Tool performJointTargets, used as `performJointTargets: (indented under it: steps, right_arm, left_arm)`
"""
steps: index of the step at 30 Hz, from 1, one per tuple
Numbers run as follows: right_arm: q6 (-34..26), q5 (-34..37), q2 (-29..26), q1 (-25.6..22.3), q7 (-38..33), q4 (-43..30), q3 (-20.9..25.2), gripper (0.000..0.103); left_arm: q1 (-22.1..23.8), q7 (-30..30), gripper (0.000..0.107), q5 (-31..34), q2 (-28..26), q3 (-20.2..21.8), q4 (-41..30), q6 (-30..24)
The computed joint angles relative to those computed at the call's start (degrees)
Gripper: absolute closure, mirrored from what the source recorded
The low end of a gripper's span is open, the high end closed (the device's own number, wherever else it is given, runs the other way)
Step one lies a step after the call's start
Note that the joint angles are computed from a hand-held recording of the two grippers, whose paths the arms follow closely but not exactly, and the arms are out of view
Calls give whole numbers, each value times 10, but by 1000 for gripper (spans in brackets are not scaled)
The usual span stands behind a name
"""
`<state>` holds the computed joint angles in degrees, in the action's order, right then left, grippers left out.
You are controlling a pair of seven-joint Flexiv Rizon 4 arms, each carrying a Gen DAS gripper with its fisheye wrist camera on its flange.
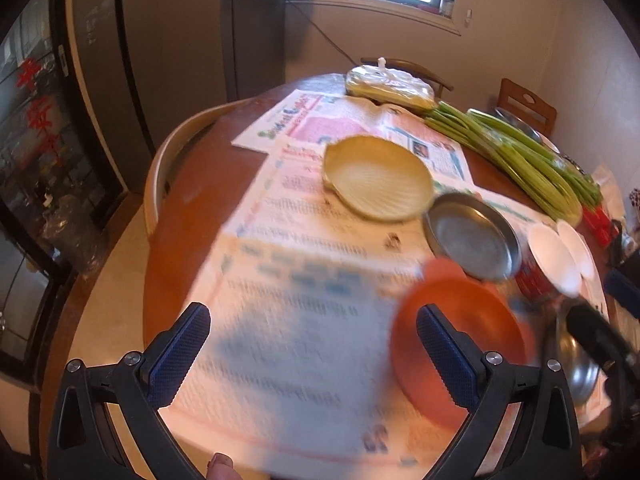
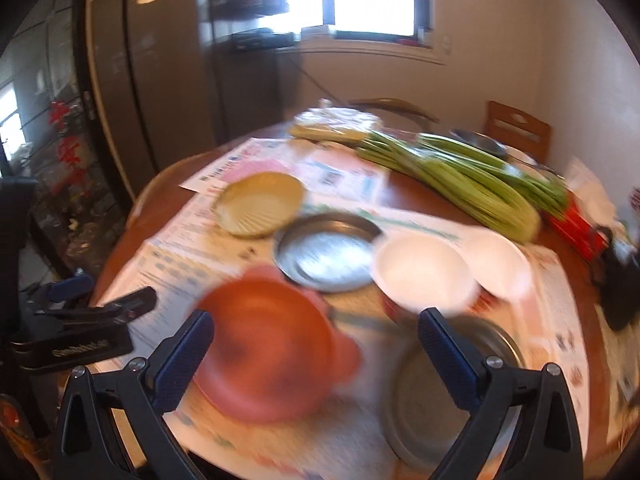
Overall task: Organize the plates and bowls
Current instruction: 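Reach the left gripper to the cream shell-shaped plate and grasp its rim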
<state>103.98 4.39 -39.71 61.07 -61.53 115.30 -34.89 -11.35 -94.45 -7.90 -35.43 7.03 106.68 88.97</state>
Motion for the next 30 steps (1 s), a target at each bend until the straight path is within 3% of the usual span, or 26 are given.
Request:
performJointTargets:
  steps: [1, 5, 8, 11, 15, 18, 19, 25, 26, 27, 29, 30]
  right_arm:
    - [-8, -11, 1, -32, -3, -30, 31, 1]
    - [-72, -58, -25, -91, 32, -130, 65, 1]
    - [-140, -88, -58, -157, 65, -229, 117, 1]
    - [-222, -117, -103, -198, 96, -327, 139, 1]
    - [-337, -147, -158, -260, 99, -444, 202, 2]
    - [-414, -159, -206, -307, 77, -534, 263, 15]
    - [-439, -164, -223, -319, 69, -565, 282, 24]
    - [-483, -197, -279, -350, 46, -645, 340, 44]
    - [-483, -203, -283, -350, 40, -649, 343, 46]
    - [-485, -205, -287, -352, 33, -657, 348, 49]
    - [-476, -203, -292, -357, 6, -664, 366, 53]
    - [-481, -199, -296, -359, -5, -673, 374, 54]
  left_arm:
    - [-7, -1, 4, 0, -8, 15, -22, -19]
    - [-8, -4, 4, 11, -48, 41, -113, -88]
    - [19, -4, 4, 10, -95, 28, -208, -166]
    - [59, 16, 4, -5, -136, -18, -282, -224]
    - [60, 3, 4, 7, -201, -12, -399, -305]
    - [65, -4, 4, 18, -233, -17, -454, -335]
    - [69, -2, 5, 17, -241, -24, -466, -342]
    - [74, 5, 11, 26, -267, -38, -502, -357]
    - [75, 9, 22, 27, -268, -40, -504, -358]
    - [77, 16, 42, 25, -269, -46, -505, -359]
    - [87, 38, 57, 11, -277, -64, -514, -380]
    - [86, 41, 58, 10, -277, -65, -513, -374]
